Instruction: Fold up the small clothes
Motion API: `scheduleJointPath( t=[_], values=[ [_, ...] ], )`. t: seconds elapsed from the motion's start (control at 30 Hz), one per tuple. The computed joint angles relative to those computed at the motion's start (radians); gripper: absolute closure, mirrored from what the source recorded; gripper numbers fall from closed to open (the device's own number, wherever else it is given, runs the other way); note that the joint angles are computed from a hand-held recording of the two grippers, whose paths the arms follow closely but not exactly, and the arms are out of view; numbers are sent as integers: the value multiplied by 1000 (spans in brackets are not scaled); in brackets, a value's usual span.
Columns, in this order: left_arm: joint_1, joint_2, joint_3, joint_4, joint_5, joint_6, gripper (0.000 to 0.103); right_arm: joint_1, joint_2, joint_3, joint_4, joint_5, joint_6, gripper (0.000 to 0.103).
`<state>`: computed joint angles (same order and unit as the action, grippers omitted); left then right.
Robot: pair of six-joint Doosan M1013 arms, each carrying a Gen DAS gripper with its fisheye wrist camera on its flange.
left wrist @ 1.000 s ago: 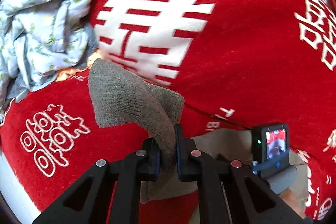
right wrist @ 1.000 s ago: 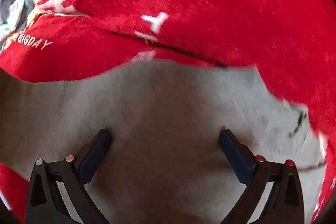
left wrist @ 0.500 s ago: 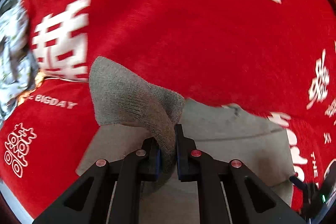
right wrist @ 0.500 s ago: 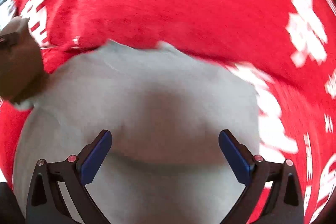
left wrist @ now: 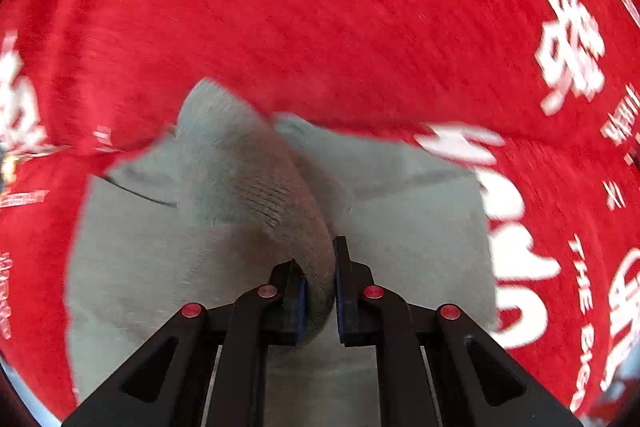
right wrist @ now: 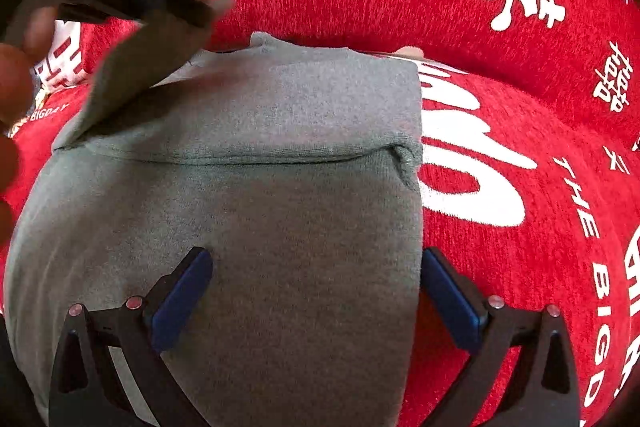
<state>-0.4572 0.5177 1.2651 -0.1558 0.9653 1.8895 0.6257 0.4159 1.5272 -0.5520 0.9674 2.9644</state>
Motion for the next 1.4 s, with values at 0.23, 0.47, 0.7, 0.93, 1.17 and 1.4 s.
scheduleJointPath(
  t=[0.23,0.47,0.7,0.93,1.17,1.4],
  values=[
    [-28,31,-34,37,171,197,90,4,-5,12,-22,-22,23,0],
    [39,-23,-13,-55,98,181,79,7,-10,25,-34,-38,46,0],
    [95,-72,60,-114,-38,228,18,12,-3,12,-29,-18,33,0],
    [169,-54,138,-16,-138,79,19,-20,-75,64,-62,-126,186,0],
    [194,-71,244,-39,-319,34,1,-128,3,-111,155,-90,-92,42],
    [193,-53,223,-41,-320,32,1,-154,183,-350,334,178,-338,52]
  ],
)
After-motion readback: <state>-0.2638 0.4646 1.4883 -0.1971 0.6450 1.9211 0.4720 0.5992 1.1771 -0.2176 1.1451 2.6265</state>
